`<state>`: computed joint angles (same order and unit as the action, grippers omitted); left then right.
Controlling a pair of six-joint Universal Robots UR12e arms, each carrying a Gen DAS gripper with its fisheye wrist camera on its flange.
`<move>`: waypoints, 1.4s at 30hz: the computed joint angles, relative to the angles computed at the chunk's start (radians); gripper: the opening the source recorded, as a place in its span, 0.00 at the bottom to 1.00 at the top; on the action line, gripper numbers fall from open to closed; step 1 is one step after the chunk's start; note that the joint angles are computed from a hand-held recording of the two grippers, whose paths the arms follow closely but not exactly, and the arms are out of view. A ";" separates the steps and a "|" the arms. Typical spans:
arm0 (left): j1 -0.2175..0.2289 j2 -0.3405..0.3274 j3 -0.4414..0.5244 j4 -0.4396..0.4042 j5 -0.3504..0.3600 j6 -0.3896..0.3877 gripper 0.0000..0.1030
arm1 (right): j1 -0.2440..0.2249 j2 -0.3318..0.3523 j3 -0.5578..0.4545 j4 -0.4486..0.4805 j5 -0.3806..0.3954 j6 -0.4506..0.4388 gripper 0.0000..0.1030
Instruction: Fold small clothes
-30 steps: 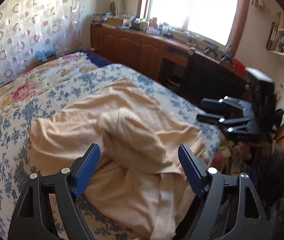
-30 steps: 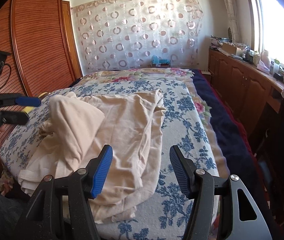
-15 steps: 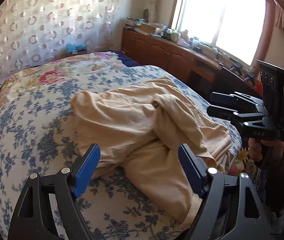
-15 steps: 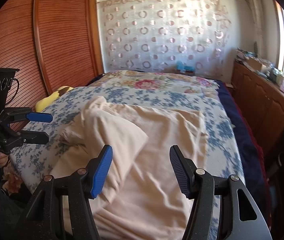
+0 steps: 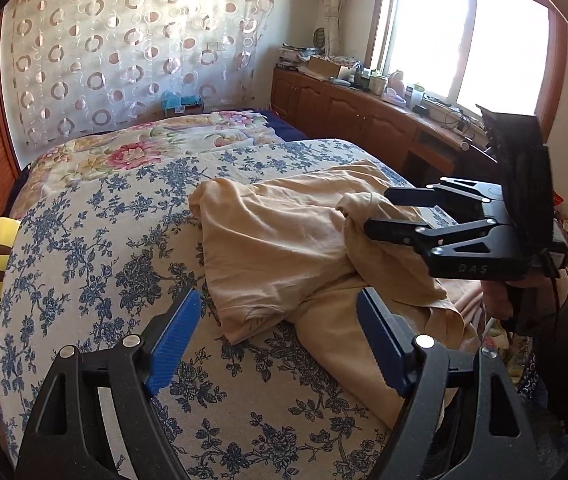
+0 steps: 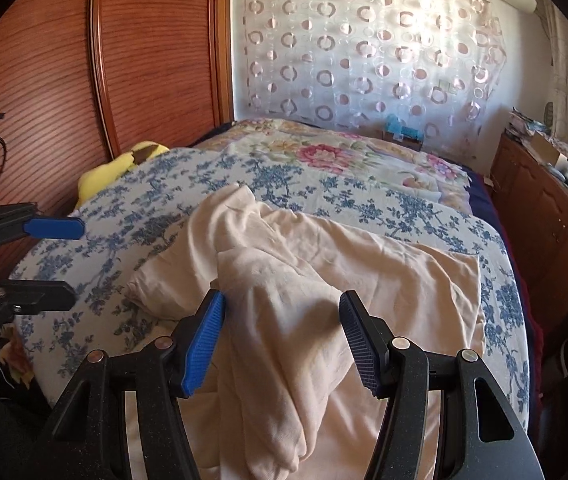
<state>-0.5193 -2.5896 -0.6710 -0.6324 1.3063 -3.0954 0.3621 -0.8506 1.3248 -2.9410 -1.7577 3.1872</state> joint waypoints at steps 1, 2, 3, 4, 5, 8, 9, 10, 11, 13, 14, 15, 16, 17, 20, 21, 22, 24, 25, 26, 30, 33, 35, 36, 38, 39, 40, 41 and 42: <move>0.001 -0.001 -0.001 0.000 -0.001 -0.004 0.79 | -0.002 0.005 -0.009 0.018 -0.005 -0.001 0.60; 0.002 -0.001 -0.003 0.004 -0.004 -0.009 0.79 | -0.004 0.009 -0.016 0.032 -0.008 -0.005 0.60; 0.003 0.000 -0.005 0.006 -0.005 -0.012 0.79 | -0.004 0.011 -0.019 0.042 -0.007 -0.010 0.60; 0.004 0.000 -0.007 0.009 -0.006 -0.016 0.79 | -0.003 0.018 -0.030 0.054 -0.010 -0.012 0.54; 0.005 0.001 -0.010 0.012 -0.006 -0.020 0.79 | 0.000 0.022 -0.041 0.066 -0.009 -0.015 0.42; 0.007 0.005 -0.022 0.024 -0.005 -0.031 0.79 | 0.002 0.021 -0.042 0.097 0.006 -0.034 0.12; 0.008 0.006 -0.026 0.029 -0.004 -0.038 0.79 | 0.001 0.015 -0.030 0.082 0.009 -0.042 0.10; 0.009 0.008 -0.030 0.035 -0.003 -0.043 0.79 | -0.001 0.007 -0.013 0.060 0.021 -0.036 0.09; 0.010 0.009 -0.033 0.039 -0.002 -0.050 0.79 | -0.005 -0.004 0.008 0.034 0.034 -0.019 0.09; 0.011 0.010 -0.037 0.046 0.000 -0.062 0.79 | -0.009 -0.031 0.055 -0.021 0.033 0.009 0.08; 0.011 0.010 -0.038 0.050 -0.001 -0.067 0.79 | -0.011 -0.044 0.081 -0.053 0.033 0.023 0.08; 0.012 0.011 -0.040 0.053 -0.001 -0.069 0.79 | -0.013 -0.062 0.112 -0.090 0.035 0.040 0.08; 0.013 0.012 -0.043 0.058 0.000 -0.071 0.79 | -0.015 -0.079 0.140 -0.124 0.031 0.056 0.08; 0.013 0.013 -0.044 0.062 0.000 -0.073 0.79 | -0.015 -0.094 0.165 -0.152 0.024 0.069 0.08; 0.014 0.014 -0.049 0.075 -0.002 -0.080 0.79 | -0.015 -0.135 0.237 -0.212 0.012 0.112 0.08; 0.014 0.013 -0.049 0.076 -0.002 -0.081 0.79 | -0.012 -0.150 0.262 -0.222 0.006 0.124 0.08; 0.014 0.013 -0.049 0.079 -0.003 -0.083 0.79 | -0.011 -0.159 0.278 -0.219 0.002 0.133 0.08; 0.014 0.013 -0.051 0.085 -0.004 -0.088 0.79 | -0.008 -0.172 0.299 -0.175 -0.025 0.149 0.08; 0.014 0.013 -0.050 0.087 -0.003 -0.090 0.79 | -0.005 -0.173 0.297 -0.133 -0.044 0.151 0.12; 0.014 0.013 -0.052 0.092 0.000 -0.091 0.79 | -0.002 -0.171 0.294 -0.101 -0.069 0.155 0.14; 0.012 0.018 -0.064 0.122 0.023 -0.100 0.79 | -0.002 -0.170 0.289 -0.070 -0.104 0.194 0.27; 0.012 0.020 -0.069 0.137 0.033 -0.105 0.79 | 0.007 -0.176 0.290 -0.125 -0.150 0.193 0.50; 0.012 0.022 -0.074 0.155 0.044 -0.111 0.79 | 0.010 -0.177 0.286 -0.153 -0.163 0.187 0.50; 0.012 0.023 -0.078 0.164 0.049 -0.115 0.79 | 0.013 -0.177 0.281 -0.162 -0.163 0.179 0.50; 0.013 0.025 -0.083 0.176 0.052 -0.122 0.79 | 0.018 -0.172 0.270 -0.177 -0.156 0.147 0.50; 0.013 0.025 -0.084 0.182 0.056 -0.125 0.79 | 0.022 -0.167 0.256 -0.174 -0.157 0.130 0.50; 0.013 0.027 -0.088 0.187 0.058 -0.127 0.79 | 0.027 -0.159 0.240 -0.167 -0.155 0.113 0.50; 0.013 0.028 -0.091 0.192 0.062 -0.128 0.79 | 0.029 -0.152 0.228 -0.163 -0.150 0.097 0.50; 0.014 0.029 -0.094 0.196 0.063 -0.129 0.79 | 0.032 -0.143 0.211 -0.154 -0.143 0.082 0.50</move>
